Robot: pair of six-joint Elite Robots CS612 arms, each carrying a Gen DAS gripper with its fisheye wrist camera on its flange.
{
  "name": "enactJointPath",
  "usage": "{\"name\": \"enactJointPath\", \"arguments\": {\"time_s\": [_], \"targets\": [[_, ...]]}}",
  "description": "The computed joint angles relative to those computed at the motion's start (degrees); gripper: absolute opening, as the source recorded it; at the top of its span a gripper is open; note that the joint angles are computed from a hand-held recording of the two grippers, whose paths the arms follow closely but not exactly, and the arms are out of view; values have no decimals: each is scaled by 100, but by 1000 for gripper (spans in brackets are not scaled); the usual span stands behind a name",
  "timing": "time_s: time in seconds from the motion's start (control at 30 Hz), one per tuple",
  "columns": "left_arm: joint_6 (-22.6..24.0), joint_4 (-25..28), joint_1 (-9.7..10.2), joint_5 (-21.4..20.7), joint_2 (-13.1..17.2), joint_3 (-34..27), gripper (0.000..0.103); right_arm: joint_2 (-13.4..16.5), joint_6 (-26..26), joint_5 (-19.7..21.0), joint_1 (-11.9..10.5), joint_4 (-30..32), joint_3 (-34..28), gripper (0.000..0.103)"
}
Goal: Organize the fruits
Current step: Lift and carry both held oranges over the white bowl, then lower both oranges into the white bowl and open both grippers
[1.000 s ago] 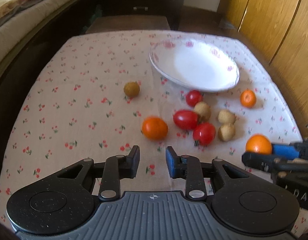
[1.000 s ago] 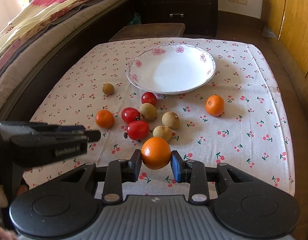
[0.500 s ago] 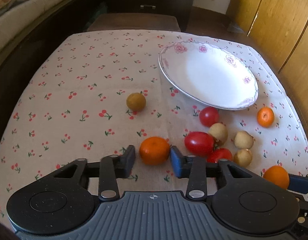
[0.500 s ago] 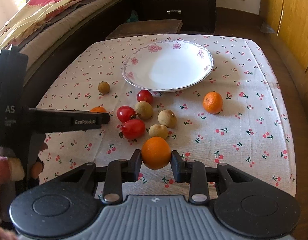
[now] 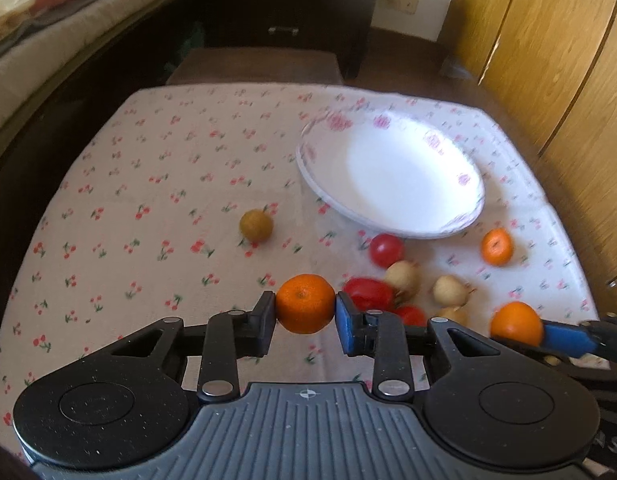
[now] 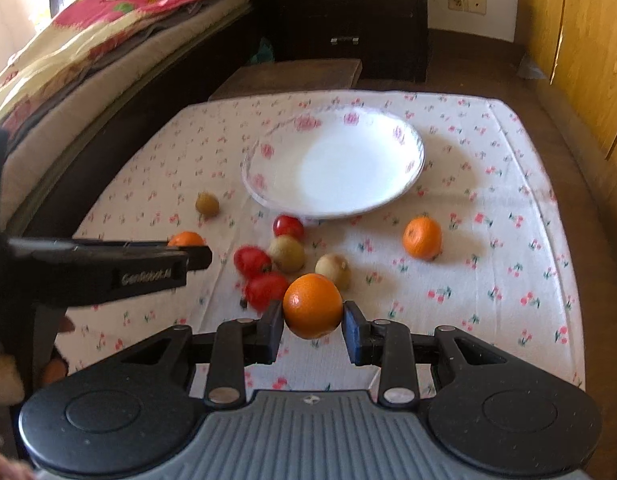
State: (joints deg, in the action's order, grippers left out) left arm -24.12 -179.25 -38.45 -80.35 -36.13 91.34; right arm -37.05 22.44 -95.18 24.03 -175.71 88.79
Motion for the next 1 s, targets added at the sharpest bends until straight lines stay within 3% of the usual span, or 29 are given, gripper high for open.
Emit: {"name": "enactJointPath", "arguments": {"time_s": [0.27,0.53,1.0], "targets": [[69,-87,0,-132,53,-231,40,97,24,-143,-89,-20,-275,33],[130,157,13,-113,259,-710,40,285,-122,-228,-188,153,-711,33],[41,805,89,-43,627,-1444,38,647,-4,169,-409,637,-1299,33]]}}
